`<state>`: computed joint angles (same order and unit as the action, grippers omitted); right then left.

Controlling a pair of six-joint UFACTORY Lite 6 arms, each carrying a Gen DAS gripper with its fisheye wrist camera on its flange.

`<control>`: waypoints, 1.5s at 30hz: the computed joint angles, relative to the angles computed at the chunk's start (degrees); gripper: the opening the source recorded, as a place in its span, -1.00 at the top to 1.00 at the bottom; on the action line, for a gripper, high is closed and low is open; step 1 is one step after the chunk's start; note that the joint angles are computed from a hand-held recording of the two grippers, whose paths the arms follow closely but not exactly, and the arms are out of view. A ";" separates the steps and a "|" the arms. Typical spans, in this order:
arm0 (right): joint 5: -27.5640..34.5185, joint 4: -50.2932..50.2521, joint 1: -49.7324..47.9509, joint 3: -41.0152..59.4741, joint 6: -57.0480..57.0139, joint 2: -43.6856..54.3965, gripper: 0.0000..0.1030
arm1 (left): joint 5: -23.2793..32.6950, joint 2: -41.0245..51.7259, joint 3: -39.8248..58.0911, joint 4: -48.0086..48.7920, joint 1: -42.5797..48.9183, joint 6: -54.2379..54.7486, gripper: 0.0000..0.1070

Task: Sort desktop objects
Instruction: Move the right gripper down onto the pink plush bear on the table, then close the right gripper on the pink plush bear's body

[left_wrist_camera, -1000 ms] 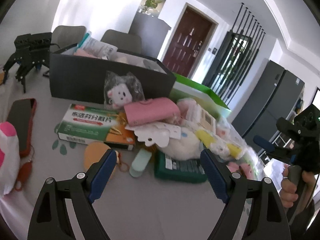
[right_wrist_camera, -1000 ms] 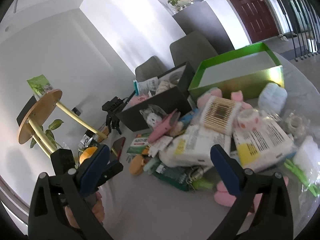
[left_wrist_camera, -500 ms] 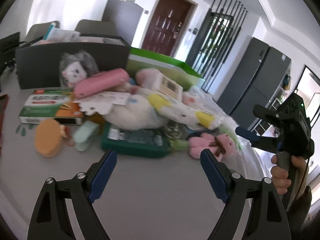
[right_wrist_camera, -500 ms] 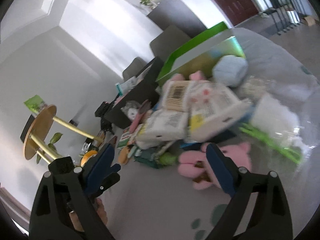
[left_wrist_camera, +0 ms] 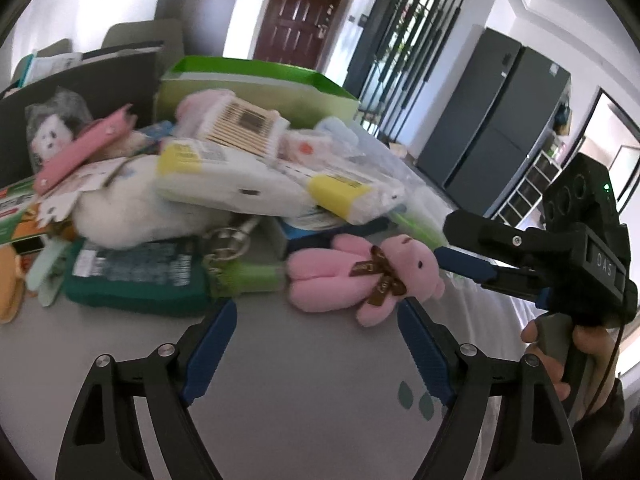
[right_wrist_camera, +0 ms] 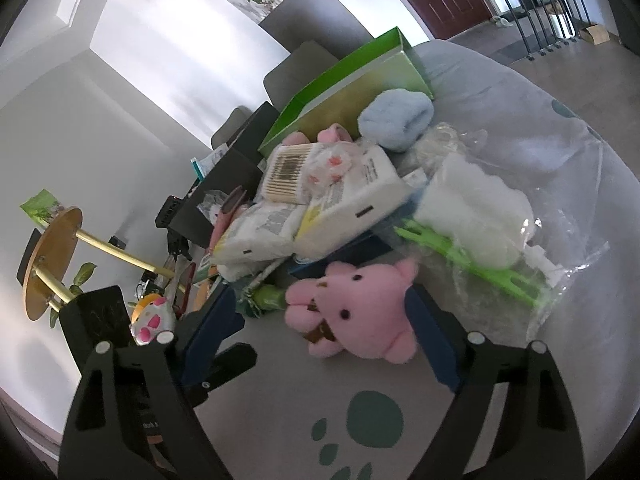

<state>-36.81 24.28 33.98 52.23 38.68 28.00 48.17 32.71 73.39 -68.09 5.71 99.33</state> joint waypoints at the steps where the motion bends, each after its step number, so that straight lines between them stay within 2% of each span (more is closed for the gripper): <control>1: 0.03 -0.42 -0.23 0.05 0.32 0.26 -0.70 | -0.34 -0.04 -0.12 0.08 -0.59 -0.30 -0.56; 9: -4.69 -9.58 -2.88 -1.03 9.35 3.01 -0.69 | -1.87 1.00 -0.30 0.22 -4.12 -1.47 -0.56; 14: -3.85 -11.30 -3.73 0.70 9.97 4.61 -0.66 | -2.56 2.93 1.38 1.36 -4.79 -3.37 -0.56; 19: 1.00 -7.54 -3.04 4.41 4.05 6.16 -0.56 | -2.83 3.15 1.04 0.74 -4.91 -2.32 -0.56; 21: 2.16 -7.16 -2.86 5.49 2.83 6.80 -0.34 | -2.77 2.96 0.53 0.32 -4.95 -1.45 -0.55; 22: 2.66 -7.33 -2.85 5.86 2.66 7.07 -0.28 | -2.77 2.51 -0.17 -0.07 -4.90 -0.52 -0.47; 25: 3.02 -5.79 -2.57 5.61 1.55 6.88 -0.11 | -3.38 0.87 -2.61 -1.61 -4.45 2.88 -0.45; 29: 1.96 -5.20 -1.97 3.97 2.03 5.64 -0.09 | -1.90 -1.55 -4.65 -2.14 -3.10 4.44 -0.41; 45: 3.09 14.57 6.11 1.85 -14.40 -1.52 -0.10 | 1.25 -10.97 -11.52 -2.75 -1.79 5.66 -0.41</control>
<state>-33.72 38.85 40.09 54.08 24.29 26.47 49.42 21.73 61.87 -70.85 3.92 104.99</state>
